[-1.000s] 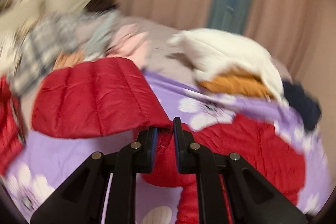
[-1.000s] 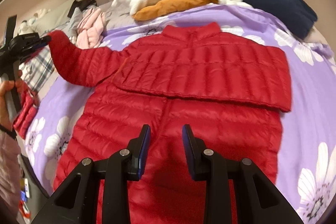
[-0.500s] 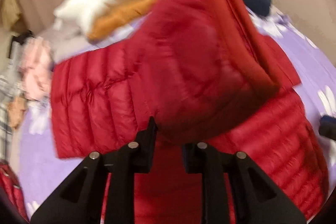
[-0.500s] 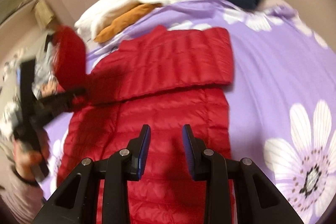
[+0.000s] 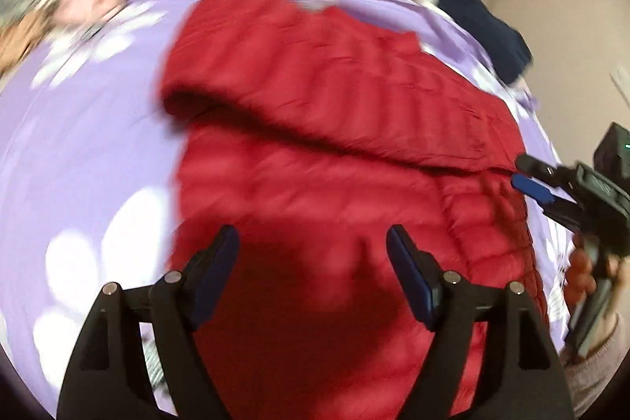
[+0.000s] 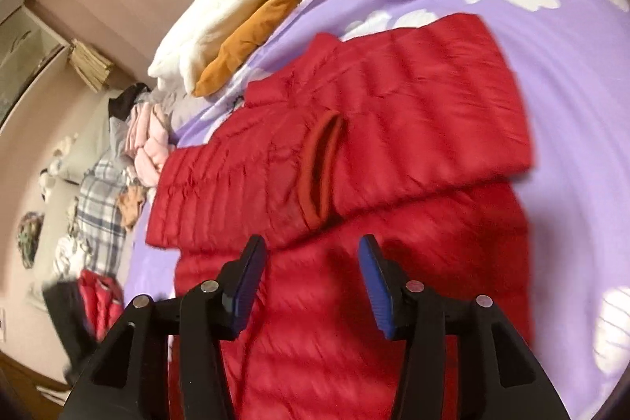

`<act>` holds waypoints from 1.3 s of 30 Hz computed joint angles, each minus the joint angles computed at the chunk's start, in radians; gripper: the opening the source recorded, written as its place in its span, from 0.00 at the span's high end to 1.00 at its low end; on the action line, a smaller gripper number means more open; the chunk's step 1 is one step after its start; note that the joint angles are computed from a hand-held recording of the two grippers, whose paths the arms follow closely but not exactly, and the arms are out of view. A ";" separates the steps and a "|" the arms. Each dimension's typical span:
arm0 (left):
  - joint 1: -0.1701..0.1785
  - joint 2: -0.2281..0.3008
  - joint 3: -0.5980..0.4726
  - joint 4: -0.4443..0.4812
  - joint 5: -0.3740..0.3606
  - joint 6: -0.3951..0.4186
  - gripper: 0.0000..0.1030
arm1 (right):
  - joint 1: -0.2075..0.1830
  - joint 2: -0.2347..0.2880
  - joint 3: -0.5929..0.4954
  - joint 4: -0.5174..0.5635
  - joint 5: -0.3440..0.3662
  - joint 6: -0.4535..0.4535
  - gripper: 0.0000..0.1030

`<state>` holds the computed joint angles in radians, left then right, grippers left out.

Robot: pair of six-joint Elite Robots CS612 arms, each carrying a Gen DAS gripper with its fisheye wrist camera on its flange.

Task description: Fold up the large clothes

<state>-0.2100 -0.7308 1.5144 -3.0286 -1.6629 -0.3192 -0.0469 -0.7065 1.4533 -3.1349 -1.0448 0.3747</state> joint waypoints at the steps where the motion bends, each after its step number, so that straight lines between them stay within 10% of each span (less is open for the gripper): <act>1: 0.009 -0.006 0.019 -0.016 -0.008 -0.035 0.23 | 0.003 0.011 -0.023 0.012 0.004 0.003 0.52; 6: 0.036 -0.041 0.104 -0.065 0.012 -0.156 0.23 | 0.016 0.058 -0.121 0.110 -0.015 0.002 0.52; 9: 0.046 -0.054 0.134 -0.083 0.010 -0.193 0.23 | 0.013 0.069 -0.133 0.118 0.016 0.030 0.78; 16: 0.048 -0.059 0.147 -0.106 -0.009 -0.223 0.22 | -0.005 -0.015 0.018 -0.106 -0.034 0.024 0.88; 25: 0.043 -0.068 0.168 -0.106 -0.031 -0.206 0.22 | 0.007 -0.030 -0.012 0.164 -0.365 -0.073 0.77; 30: 0.042 -0.070 0.165 -0.075 -0.022 -0.192 0.22 | 0.070 -0.033 0.015 -0.048 -0.622 -0.163 0.71; 34: 0.043 -0.065 0.156 -0.064 -0.027 -0.192 0.22 | 0.081 -0.016 -0.006 -0.130 -0.541 -0.267 0.71; 39: 0.039 -0.063 0.154 -0.055 -0.024 -0.185 0.22 | 0.090 0.031 -0.086 0.021 -0.515 -0.324 0.71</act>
